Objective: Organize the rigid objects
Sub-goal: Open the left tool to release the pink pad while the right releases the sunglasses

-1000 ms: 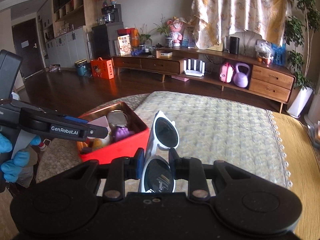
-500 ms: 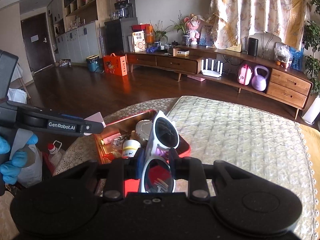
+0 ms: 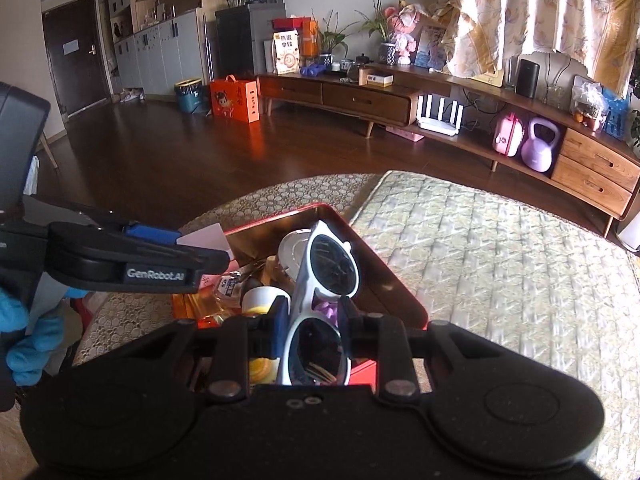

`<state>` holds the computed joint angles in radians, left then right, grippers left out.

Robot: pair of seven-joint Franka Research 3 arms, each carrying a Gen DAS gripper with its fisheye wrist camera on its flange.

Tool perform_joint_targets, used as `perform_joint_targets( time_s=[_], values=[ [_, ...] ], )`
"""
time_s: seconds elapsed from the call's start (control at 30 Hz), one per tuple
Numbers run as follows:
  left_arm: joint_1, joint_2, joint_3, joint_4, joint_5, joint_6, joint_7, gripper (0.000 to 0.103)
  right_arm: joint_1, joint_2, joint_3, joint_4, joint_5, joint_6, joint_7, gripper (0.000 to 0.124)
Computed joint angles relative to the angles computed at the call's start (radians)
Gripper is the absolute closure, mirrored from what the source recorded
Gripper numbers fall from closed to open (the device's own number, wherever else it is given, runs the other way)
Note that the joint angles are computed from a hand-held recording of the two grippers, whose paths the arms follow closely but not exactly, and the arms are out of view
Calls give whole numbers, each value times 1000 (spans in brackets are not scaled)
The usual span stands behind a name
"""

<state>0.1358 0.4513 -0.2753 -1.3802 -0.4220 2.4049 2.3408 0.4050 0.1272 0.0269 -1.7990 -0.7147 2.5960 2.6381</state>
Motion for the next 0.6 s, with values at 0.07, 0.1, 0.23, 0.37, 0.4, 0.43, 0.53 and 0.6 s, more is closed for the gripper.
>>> perform_joint_targets(
  time_s=[0.07,0.1,0.23,0.37,0.4,0.43,0.53,0.6],
  values=[
    [-7,13,-2,3,11,17,17,52,-2,16,-1,9,15,1,-12,98],
    [-14,18,0,5,21,24,15,52,-2,22,-2,12,20,3,-22,98],
    [-22,35,-7,8,40,45,20,52,8,47,-11,29,33,-6,-44,98],
    [-35,55,0,23,73,50,-16,52,19,58,-22,32,34,-2,-37,100],
    [-35,61,-2,29,78,43,-23,52,22,60,-24,33,33,-3,-39,102],
    [-37,67,-1,37,86,35,-33,52,25,59,-25,32,30,-1,-39,103],
    [-45,77,5,42,115,32,-60,52,31,60,-29,29,20,4,-35,103],
    [-46,86,5,52,126,23,-76,54,32,60,-29,30,23,5,-35,102]
  ],
)
